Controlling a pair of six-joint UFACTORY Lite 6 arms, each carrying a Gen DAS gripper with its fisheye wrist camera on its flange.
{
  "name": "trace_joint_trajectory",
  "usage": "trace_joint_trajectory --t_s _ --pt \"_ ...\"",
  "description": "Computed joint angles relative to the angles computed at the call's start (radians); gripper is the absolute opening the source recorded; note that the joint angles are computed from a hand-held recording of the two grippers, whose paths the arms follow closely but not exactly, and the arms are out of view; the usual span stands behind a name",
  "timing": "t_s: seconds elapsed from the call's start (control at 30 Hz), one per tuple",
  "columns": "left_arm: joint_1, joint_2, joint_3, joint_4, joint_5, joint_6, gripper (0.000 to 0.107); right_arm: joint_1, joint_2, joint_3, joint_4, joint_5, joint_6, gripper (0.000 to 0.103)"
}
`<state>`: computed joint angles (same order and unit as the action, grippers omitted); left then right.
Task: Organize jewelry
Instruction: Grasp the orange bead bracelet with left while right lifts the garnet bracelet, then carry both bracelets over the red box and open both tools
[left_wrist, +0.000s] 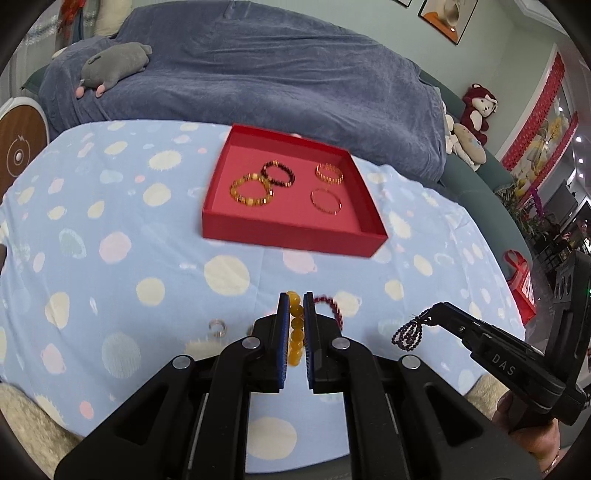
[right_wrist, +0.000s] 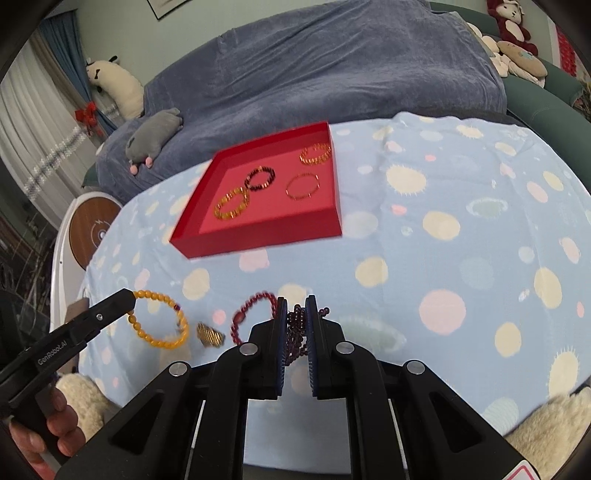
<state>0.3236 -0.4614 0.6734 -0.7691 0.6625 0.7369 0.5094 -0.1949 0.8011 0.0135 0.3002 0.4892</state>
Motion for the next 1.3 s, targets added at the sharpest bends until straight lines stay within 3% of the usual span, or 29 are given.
trace_joint_trajectory --t_s 0.23,0.47,0.87,0.97,1.07,1.17,1.3 --pt "-0.03 0.258 0.273 -0.043 -0.059 0.007 0.007 -0.083 0.215 0.272 0.167 0.012 -0.221 0.009" --pt "-0.074 0.544 0.553 0.008 -0.128 -0.048 0.007 -0.113 0.468 0.562 0.105 0.053 -0.214 0.009" --pt "-0.119 0.817 0.7 0.086 -0.193 -0.109 0.007 -0.094 0.862 0.957 -0.012 0.187 -0.161 0.009" --pt "-0.12 0.845 0.701 0.077 -0.207 -0.116 0.008 -0.087 0.882 0.977 0.019 0.174 -0.173 0.014" --pt "-0.119 0.835 0.672 0.049 -0.254 -0.107 0.013 -0.085 0.868 0.967 0.016 0.151 -0.149 0.027" --pt "-0.115 0.834 0.672 0.077 -0.256 -0.146 0.029 -0.091 0.818 0.899 0.034 0.124 -0.154 0.027" --pt "-0.092 0.781 0.614 0.02 -0.253 -0.099 0.034 -0.1 0.721 0.756 0.052 0.082 -0.155 0.027"
